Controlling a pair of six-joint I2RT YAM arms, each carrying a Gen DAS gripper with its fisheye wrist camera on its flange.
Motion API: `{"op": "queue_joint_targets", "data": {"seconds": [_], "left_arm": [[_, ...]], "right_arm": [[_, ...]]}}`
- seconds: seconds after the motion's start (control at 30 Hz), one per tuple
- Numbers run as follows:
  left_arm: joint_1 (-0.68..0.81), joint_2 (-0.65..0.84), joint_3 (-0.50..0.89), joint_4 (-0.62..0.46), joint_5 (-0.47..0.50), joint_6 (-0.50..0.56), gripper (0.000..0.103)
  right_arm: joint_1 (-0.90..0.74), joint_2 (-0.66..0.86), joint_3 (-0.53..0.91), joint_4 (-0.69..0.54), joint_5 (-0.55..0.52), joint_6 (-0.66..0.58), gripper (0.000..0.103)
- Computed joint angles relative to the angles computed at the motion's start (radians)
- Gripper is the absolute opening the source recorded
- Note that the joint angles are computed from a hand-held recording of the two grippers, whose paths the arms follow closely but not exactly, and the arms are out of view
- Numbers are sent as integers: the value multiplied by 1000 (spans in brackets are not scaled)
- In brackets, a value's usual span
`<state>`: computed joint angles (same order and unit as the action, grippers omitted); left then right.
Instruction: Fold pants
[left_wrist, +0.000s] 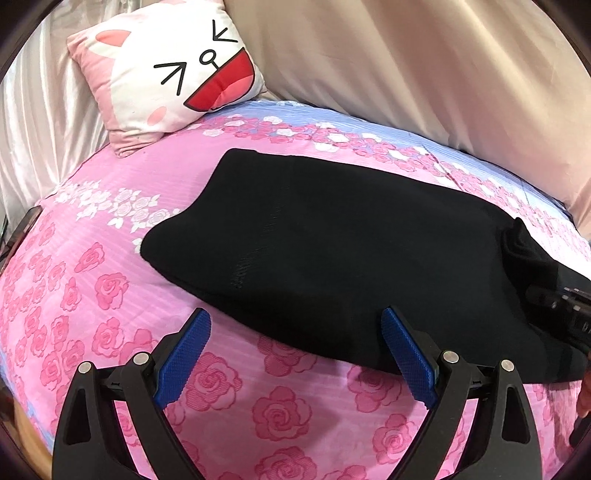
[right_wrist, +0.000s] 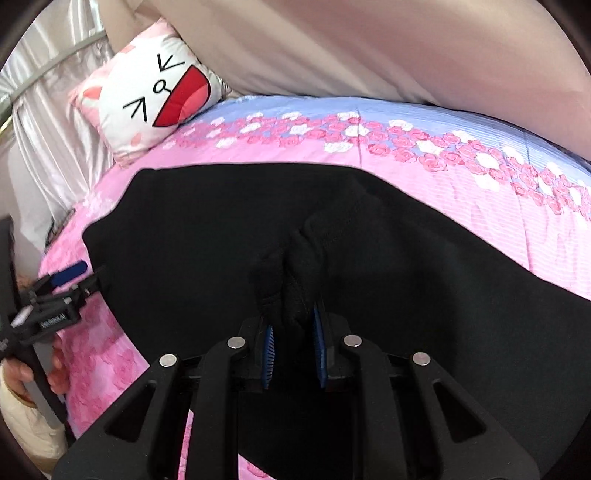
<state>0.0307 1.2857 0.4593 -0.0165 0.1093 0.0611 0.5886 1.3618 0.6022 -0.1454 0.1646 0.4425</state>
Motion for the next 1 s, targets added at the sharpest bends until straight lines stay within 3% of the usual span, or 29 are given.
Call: {"op": "queue_joint_targets", "data": {"seconds": [0.1, 0.17, 0.2, 0.3, 0.43, 0.5, 0.57, 0.63, 0.73, 0.8, 0.83, 0.93, 1.0], "left_arm": [[2, 20, 8, -4, 8, 3, 91], [22, 30, 14, -11, 36, 6, 91], [40, 36, 17, -21, 68, 5, 91], [73, 61, 26, -33, 118, 1, 91], [66, 59, 24, -32, 111, -5, 91], [66, 57, 23, -31, 114, -7, 91], [77, 57, 22, -31, 129, -8, 91], [84, 54, 19, -31, 138, -9, 91], [84, 49, 17, -31, 136, -12, 91], [85, 50, 19, -34, 138, -11, 91], [85, 47, 19, -37, 139, -12, 91], [116, 29, 16, -52, 162, -4, 91], [167, 2, 12, -73, 175, 30, 91]], "right_arm": [[77, 10, 29, -52, 102, -43, 32], [124, -48, 13, -69, 155, -25, 65], [145, -77, 0, -70, 185, -14, 67], [144, -72, 7, -84, 172, -22, 67], [104, 23, 22, -34, 129, -45, 67], [97, 57, 23, -1, 148, -49, 55], [93, 50, 37, -23, 145, -46, 29], [93, 23, 69, -77, 108, -45, 14], [164, 3, 94, -136, 152, -62, 14], [173, 54, 87, -118, 128, -64, 15], [178, 62, 49, -52, 144, -68, 19], [193, -31, 23, -61, 132, -1, 29], [212, -106, 25, -63, 108, 22, 29]]}}
